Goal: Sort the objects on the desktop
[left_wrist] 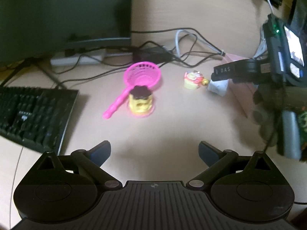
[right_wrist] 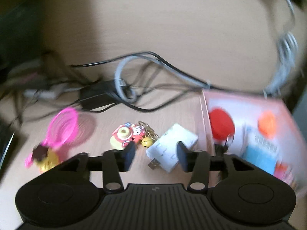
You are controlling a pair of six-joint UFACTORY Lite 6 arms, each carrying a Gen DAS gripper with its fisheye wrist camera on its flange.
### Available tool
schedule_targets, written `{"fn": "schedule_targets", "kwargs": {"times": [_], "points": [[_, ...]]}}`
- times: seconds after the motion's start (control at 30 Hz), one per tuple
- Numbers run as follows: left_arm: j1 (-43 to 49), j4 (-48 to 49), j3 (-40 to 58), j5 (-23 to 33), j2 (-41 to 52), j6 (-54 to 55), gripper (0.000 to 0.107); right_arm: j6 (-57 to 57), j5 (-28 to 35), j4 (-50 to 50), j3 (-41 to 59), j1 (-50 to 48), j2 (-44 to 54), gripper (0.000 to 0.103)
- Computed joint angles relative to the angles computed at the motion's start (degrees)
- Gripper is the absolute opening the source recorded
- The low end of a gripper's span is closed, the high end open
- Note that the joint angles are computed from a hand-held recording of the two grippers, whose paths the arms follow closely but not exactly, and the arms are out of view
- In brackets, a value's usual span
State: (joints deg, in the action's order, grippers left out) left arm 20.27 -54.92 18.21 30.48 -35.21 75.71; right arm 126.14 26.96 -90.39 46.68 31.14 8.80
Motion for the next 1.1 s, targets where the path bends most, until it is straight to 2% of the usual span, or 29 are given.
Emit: {"fn": "schedule_targets", "kwargs": {"times": [0.07,0.13,0.2,0.23,0.3,0.4,0.57,0.67,0.77,0.8,0.93,1.03,1.1], "points": [[2.7,-4.6,0.0,0.8,2.8,6.8,0.101,8.9,3.3,-2.8,-0.4,2.2,2.8,0.058],[2.2,-6.5,0.8,-0.7,5.9,8.3,0.101,13.6,9.2,-4.1,0.3,5.1,6.1,0.065],[2.0,-6.8,2.8,-0.1,9.2,7.7,0.101,16.0,10.1,-5.5,1.7,5.1,7.8,0.073],[1.8,-7.6,3.6,0.1,10.6,8.8,0.101,17.3,9.8,-7.3,1.9,4.9,8.1,0.073],[0.4,-8.7,4.5,-1.2,12.2,10.4,0.101,15.4,9.6,-5.7,4.1,5.1,9.7,0.073],[-1.0,-12.8,6.1,-3.0,15.0,14.2,0.101,13.1,10.1,-0.9,5.2,6.3,10.7,0.056],[-2.9,-15.8,11.5,-4.1,22.0,15.1,0.101,17.2,12.9,1.8,7.4,6.9,14.6,0.055],[-3.7,-18.3,12.9,-4.3,23.1,18.6,0.101,17.9,12.6,0.9,11.2,4.9,18.8,0.061],[-3.1,-20.9,13.7,-3.0,24.0,21.5,0.101,15.1,12.0,0.3,14.5,2.4,22.1,0.057],[-3.2,-21.3,14.2,-3.0,24.7,21.7,0.101,13.5,11.2,0.0,14.3,1.9,21.7,0.051],[-5.6,-24.4,16.9,-4.4,27.7,23.9,0.101,17.9,3.2,-11.7,4.0,0.5,12.2,0.050],[-9.4,-28.0,19.6,-5.6,30.4,26.5,0.101,22.9,-2.0,-23.9,-10.7,2.2,-2.3,0.050],[-13.2,-32.0,21.6,-6.7,32.5,29.8,0.101,16.3,-2.8,-21.3,-19.3,5.3,-11.9,0.050]]}}
